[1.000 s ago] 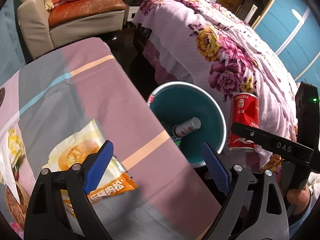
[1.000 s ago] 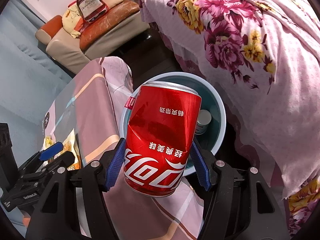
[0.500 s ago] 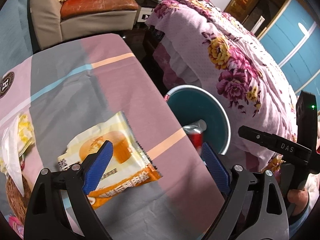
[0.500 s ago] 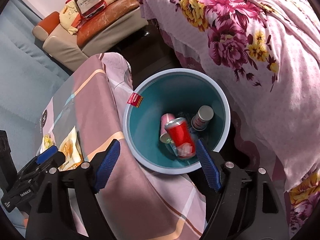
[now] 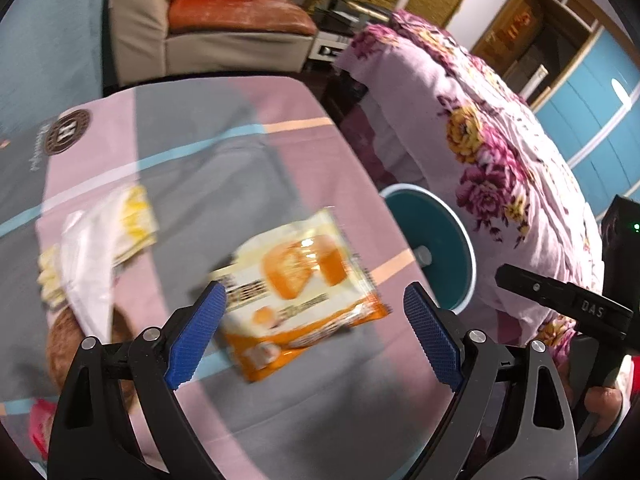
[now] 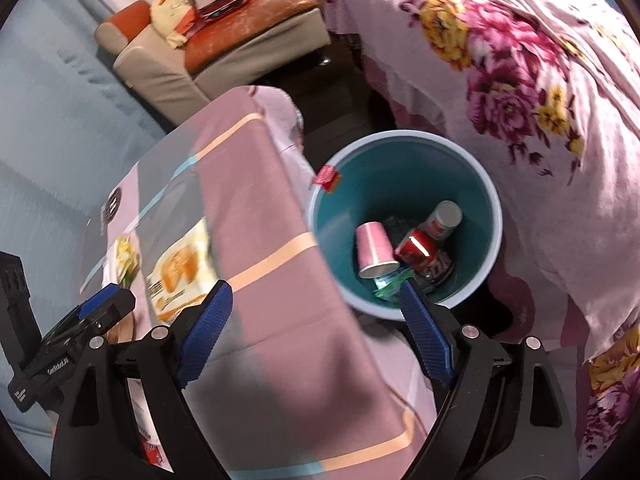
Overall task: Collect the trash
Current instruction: 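Grasp the white tissue with the left gripper while the right grasps the cake snack bag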
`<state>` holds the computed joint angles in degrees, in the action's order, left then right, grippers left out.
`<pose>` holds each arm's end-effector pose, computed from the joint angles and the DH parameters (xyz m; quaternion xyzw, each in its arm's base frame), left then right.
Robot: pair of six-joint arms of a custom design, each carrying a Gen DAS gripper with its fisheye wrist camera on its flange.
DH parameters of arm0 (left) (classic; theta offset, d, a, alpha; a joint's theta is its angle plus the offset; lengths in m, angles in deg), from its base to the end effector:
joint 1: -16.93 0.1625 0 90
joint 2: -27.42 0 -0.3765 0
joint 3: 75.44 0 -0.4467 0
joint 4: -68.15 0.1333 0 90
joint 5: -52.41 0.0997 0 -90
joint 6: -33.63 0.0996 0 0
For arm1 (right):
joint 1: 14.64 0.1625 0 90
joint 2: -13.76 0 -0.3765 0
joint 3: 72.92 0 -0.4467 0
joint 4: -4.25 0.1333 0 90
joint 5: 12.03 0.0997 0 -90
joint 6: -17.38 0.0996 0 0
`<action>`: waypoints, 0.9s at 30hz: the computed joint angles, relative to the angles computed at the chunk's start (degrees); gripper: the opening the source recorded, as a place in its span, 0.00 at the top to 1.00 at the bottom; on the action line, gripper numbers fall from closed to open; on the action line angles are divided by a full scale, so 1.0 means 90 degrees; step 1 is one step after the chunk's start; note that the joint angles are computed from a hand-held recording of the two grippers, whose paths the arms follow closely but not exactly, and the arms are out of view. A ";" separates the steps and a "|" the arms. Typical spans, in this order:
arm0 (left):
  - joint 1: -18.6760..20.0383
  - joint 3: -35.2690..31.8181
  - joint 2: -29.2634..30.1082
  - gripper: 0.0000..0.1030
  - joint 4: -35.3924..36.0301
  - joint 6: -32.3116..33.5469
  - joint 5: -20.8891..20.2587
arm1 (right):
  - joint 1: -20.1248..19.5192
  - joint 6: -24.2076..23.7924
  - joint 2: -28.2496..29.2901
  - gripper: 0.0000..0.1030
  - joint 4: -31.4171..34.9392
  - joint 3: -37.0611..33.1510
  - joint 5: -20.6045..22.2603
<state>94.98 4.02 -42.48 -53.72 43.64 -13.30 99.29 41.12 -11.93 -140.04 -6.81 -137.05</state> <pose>0.0263 -0.7176 0.3957 0.1427 0.9493 -0.1926 0.2032 0.3924 -0.6964 -0.0192 -0.0348 -0.9467 0.2260 0.2267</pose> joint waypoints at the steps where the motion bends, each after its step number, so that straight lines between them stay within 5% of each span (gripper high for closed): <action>1: 0.0042 0.0004 -0.0049 0.12 -0.0005 -0.0010 0.0011 | 0.0037 -0.0003 0.0070 0.21 0.0079 -0.0094 0.0017; 14: 0.0665 -0.0247 -0.0289 0.12 -0.0019 -0.0187 0.0037 | 0.0297 -0.0183 0.1333 0.18 0.1340 -0.1850 0.0284; 27: 0.1030 -0.0875 0.0150 0.12 0.0076 -0.0287 0.0270 | 0.0140 -0.0348 0.3143 0.18 0.2888 -0.4626 0.0638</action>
